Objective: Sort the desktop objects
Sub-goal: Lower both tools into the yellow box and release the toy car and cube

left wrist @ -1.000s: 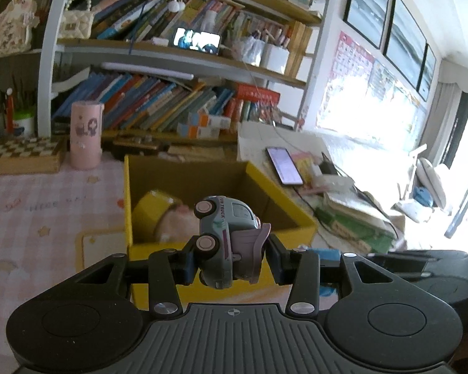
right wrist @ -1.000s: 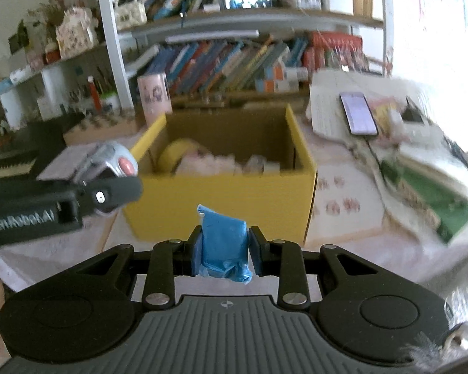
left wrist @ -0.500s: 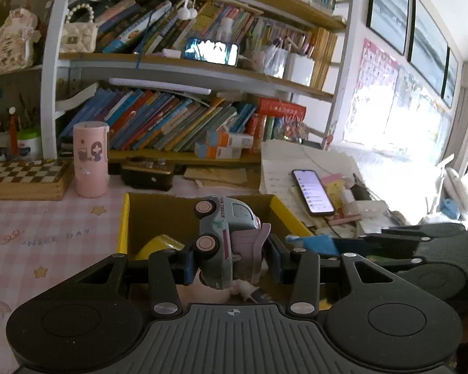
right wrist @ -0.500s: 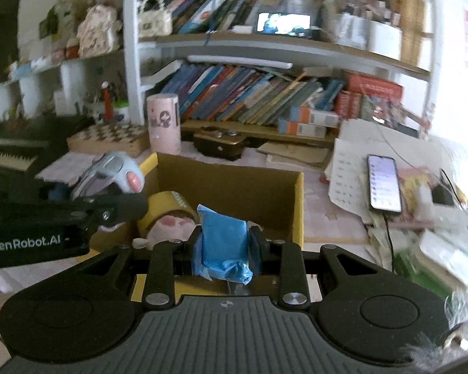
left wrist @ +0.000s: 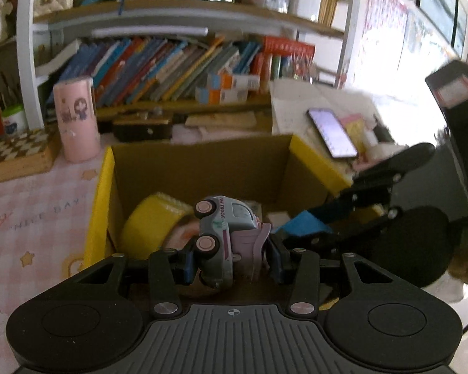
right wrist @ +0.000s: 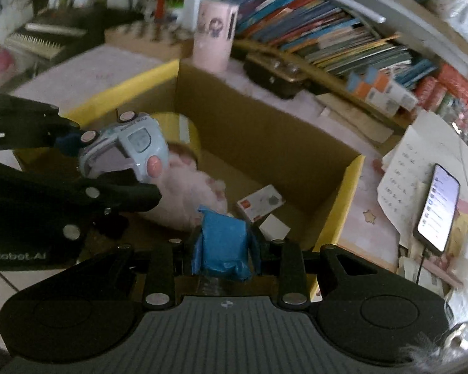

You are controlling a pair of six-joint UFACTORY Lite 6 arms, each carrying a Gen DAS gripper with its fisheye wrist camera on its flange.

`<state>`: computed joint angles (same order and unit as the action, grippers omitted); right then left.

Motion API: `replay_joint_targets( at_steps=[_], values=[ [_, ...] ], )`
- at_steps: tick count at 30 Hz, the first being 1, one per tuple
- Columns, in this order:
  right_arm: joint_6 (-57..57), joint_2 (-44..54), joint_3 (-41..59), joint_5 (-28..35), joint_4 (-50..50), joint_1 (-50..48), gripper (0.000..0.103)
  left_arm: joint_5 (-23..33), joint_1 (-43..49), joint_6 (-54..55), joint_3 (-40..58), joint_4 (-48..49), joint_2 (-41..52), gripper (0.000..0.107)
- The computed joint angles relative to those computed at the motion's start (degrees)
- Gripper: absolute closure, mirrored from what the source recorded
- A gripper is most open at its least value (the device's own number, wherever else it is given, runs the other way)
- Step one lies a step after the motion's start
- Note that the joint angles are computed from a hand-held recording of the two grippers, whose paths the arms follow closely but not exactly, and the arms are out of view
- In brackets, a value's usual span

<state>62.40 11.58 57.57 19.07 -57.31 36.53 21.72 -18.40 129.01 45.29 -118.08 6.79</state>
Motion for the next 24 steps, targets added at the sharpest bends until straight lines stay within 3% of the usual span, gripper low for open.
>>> replay_joint_targets(
  at_steps=[5,9,12,17,18,19,20,24],
  values=[
    [-7.6,2.7,2.1,-0.6,4.5,-0.7,0.075,-0.1,0.6,-3.6,0.5,2.4,1.9,0.063],
    [-21.6,5.0,4.9,-1.9,16.9,-2.9,0.075,-0.6,0.6,-4.5,1.0,2.5,2.2,0.062],
    [-26.8,5.7,5.9,-2.0,21.6,-3.6,0.075,-1.5,0.5,-1.2,0.1,-2.2,1.5,0.048],
    [-19.2,2.1,2.7,-2.6,15.2,-2.8,0.071,1.8,2.0,0.1,-3.4,-5.3,-2.0,0.04],
    [-15.6,0.8,1.7,-2.4,12.4,-2.4,0.062,2.5,2.2,-0.2,-3.9,-5.4,-2.8,0.039],
    [-9.7,-0.7,0.3,-1.8,7.6,-1.7,0.054,3.6,2.8,-1.0,-4.9,-5.2,-4.2,0.031],
    [-4.3,-2.4,-1.2,-1.4,3.5,-1.2,0.052,3.7,3.0,-0.6,-6.0,-6.1,-5.9,0.018],
    [13.1,-9.7,-6.6,1.5,-8.0,2.5,0.044,7.9,5.8,-3.0,-11.4,-5.5,-14.1,0.011]
  ],
)
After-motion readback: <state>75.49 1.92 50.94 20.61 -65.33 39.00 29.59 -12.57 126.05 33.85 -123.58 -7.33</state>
